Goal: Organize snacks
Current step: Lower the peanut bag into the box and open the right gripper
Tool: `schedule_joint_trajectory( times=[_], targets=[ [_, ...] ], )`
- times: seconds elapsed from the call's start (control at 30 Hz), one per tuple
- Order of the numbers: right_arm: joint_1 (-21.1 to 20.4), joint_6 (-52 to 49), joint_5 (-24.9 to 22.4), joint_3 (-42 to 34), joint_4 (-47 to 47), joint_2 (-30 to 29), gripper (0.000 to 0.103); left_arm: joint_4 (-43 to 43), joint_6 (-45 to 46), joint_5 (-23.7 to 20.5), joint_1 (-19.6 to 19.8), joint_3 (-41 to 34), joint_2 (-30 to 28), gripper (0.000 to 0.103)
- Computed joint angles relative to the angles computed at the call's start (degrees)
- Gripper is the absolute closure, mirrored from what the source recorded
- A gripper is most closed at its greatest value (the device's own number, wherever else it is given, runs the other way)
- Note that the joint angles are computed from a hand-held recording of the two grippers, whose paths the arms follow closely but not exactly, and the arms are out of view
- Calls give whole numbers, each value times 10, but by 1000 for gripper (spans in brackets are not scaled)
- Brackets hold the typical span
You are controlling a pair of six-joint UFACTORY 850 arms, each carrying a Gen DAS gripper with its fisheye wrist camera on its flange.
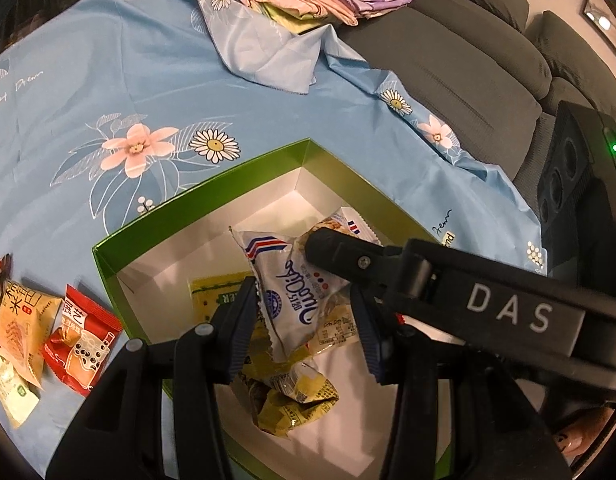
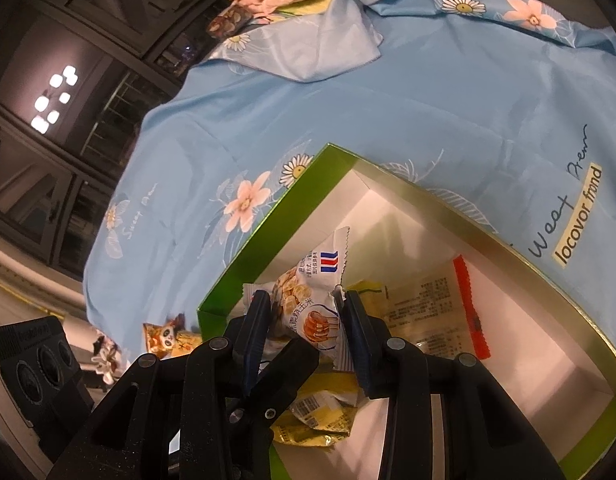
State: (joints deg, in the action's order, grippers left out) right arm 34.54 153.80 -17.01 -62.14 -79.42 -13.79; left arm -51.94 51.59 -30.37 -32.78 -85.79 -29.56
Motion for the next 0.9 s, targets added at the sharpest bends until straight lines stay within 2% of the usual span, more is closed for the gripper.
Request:
schedule_joint_trajectory(
  times=[0.13,0.3,0.53,0.67,0.77,0.9],
  targets=[
    [-2,-62,-6,-8,60,-6,63,11,-21,-10,1,-7,-7,57],
    [-4,-82,-5,-8,85,-7,63,22,-33,-12,0,-9,-11,56],
    [-6,-161,-9,-18,168,-15,63,41,-64,-16,1,-20,-21,55],
    [-8,-167,-4,-20,175,-17,63,39,-64,-16,2,-20,-22,54],
    [-9,-181,-4,-22,193,-20,63,41,-59,-11,-1,-16,-19,50],
    [-12,-189,2,-21,208,-21,58,46,-63,0,-4,-12,-18,38]
  ],
)
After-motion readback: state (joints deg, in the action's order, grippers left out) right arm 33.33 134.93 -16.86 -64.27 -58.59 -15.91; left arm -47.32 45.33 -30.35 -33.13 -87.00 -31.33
